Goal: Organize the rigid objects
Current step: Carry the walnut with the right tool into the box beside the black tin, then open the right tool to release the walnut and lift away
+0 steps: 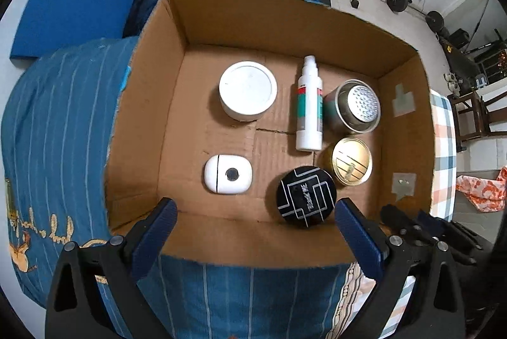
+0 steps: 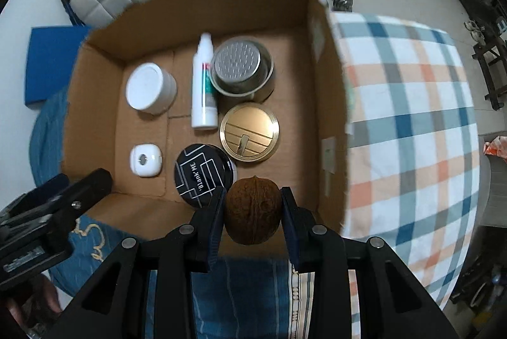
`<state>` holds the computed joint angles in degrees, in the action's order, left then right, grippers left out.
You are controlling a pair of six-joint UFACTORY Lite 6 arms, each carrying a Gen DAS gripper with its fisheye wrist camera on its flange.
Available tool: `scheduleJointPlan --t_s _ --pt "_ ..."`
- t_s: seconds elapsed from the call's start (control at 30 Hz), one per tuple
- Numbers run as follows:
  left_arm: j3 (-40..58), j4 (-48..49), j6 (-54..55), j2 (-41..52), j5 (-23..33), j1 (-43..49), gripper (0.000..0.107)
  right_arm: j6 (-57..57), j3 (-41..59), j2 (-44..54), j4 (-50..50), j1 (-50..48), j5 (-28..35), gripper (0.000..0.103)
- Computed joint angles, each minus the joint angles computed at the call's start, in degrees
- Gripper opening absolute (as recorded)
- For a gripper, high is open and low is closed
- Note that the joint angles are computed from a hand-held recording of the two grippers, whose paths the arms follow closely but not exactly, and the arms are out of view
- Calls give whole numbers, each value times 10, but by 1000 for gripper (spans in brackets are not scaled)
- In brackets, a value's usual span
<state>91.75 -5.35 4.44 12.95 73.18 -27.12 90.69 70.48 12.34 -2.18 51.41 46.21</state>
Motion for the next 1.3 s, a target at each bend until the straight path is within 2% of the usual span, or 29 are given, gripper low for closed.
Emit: scheduleJointPlan --t_s 0.2,0.43,0.8,0.97,1.1,1.2,1.3 --pt "9 -5 8 49 -8 6 102 -105 44 96 68 -39 -10 36" --pt "12 -5 13 82 -15 11 102 -193 55 161 149 -70 -26 36" --pt "15 -3 16 100 -22 20 102 -241 71 208 202 -75 -32 36" --pt "16 -4 19 101 -21 26 102 -236 44 195 206 -73 -44 37" --pt "14 -1 20 91 -18 26 102 -211 40 175 182 -69 -41 51" --pt "10 -4 19 75 -14 25 102 -176 64 165 143 -65 -14 55" --pt "14 4 20 56 -5 26 102 -149 76 149 116 -60 -1 64"
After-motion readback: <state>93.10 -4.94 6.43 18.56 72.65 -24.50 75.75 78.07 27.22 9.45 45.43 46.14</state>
